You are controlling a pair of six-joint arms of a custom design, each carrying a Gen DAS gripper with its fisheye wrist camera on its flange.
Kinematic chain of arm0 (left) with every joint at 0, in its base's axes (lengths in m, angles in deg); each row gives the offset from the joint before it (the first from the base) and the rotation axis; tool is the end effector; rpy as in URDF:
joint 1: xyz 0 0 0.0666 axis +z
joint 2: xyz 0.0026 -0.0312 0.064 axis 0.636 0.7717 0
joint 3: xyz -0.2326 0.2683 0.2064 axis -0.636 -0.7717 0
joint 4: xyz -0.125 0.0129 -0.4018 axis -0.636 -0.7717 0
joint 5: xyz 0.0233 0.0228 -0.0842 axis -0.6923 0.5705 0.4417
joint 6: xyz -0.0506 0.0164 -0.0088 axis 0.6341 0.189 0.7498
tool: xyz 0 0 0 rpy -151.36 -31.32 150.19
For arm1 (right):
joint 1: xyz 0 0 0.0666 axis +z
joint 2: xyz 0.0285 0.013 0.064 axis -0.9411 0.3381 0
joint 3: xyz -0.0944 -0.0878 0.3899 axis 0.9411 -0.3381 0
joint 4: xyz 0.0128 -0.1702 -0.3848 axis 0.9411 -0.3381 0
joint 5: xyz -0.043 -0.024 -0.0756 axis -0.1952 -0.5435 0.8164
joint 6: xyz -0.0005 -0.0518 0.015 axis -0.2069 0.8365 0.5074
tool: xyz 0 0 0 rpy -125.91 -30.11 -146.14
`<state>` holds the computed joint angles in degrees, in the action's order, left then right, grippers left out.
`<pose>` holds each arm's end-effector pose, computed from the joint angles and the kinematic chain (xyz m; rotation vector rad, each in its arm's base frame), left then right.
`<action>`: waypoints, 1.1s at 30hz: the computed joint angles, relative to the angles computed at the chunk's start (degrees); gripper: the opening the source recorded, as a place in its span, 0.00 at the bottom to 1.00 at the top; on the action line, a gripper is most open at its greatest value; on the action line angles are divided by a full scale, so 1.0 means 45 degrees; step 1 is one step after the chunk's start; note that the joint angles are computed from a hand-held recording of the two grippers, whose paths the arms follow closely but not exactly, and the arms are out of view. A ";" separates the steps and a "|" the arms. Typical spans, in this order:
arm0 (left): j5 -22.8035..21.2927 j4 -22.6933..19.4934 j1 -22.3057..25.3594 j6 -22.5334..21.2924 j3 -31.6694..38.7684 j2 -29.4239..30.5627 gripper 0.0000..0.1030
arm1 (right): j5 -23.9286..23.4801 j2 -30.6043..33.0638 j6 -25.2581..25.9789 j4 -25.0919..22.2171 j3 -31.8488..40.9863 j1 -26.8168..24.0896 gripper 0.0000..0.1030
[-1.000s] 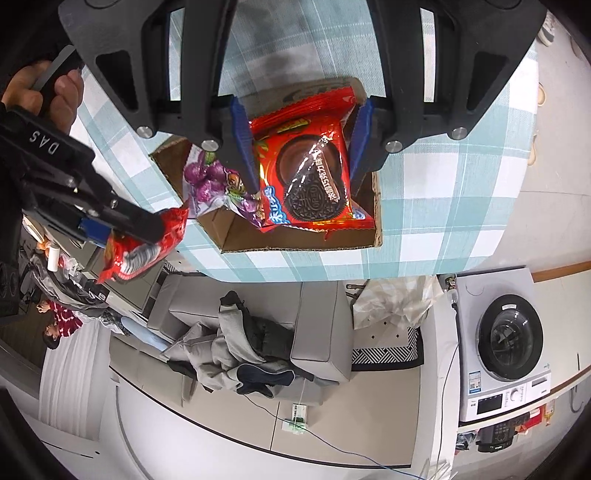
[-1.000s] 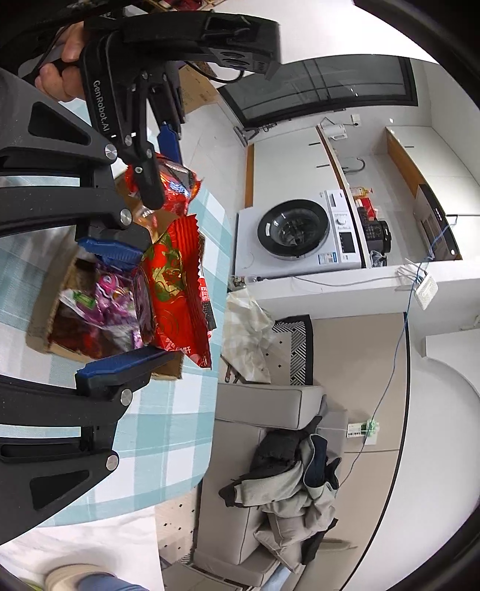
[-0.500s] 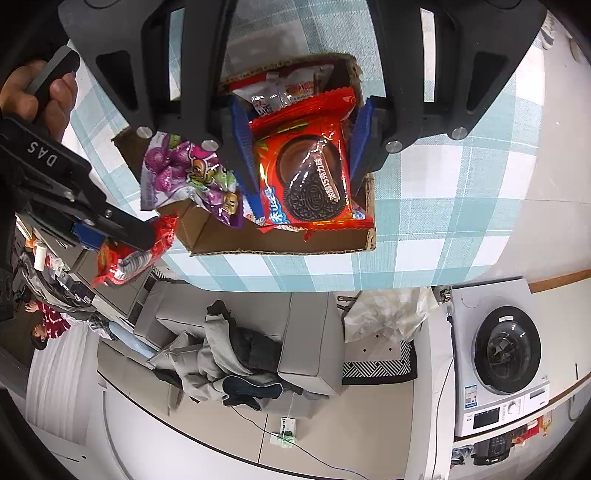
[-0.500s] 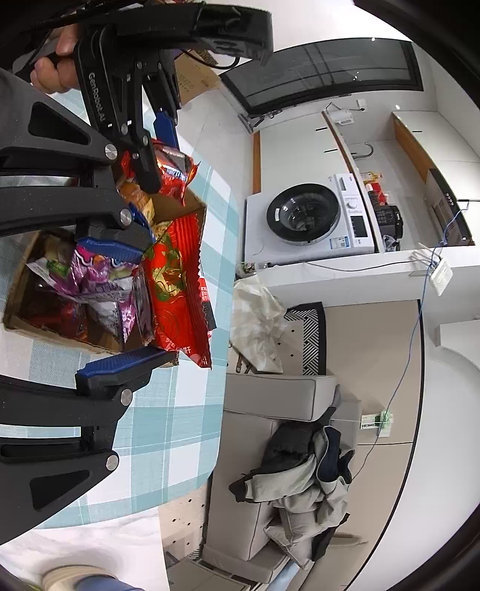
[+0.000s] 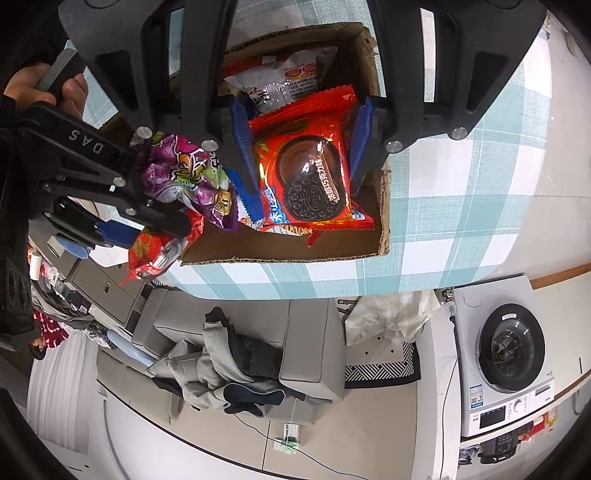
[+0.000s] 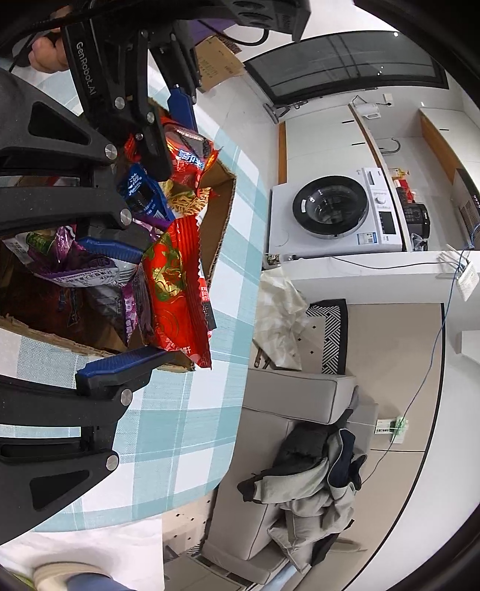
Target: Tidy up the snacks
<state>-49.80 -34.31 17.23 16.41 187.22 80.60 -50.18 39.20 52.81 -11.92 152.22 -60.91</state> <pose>0.6154 -0.2415 0.4493 -0.2225 2.2894 -0.0986 0.6611 0.1214 0.4381 -0.7047 2.1834 0.3701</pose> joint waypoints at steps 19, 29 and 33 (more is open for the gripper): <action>0.0390 0.0171 0.0000 0.0205 -0.0253 -0.0097 0.62 | -0.0693 -0.0844 0.0423 0.0646 -0.1113 -0.0236 0.79; -0.1180 0.1457 -0.0684 0.0145 -0.2422 -0.2209 0.99 | -0.1806 -0.2781 0.0361 0.2032 -0.3182 -0.1026 0.98; -0.1787 0.1627 -0.0968 0.0508 -0.3350 -0.3132 0.99 | -0.2637 -0.3533 0.0191 0.2379 -0.4099 -0.1370 1.00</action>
<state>-57.84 -26.99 12.87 18.70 172.14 66.51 -62.05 23.30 53.66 -1.22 133.77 -67.08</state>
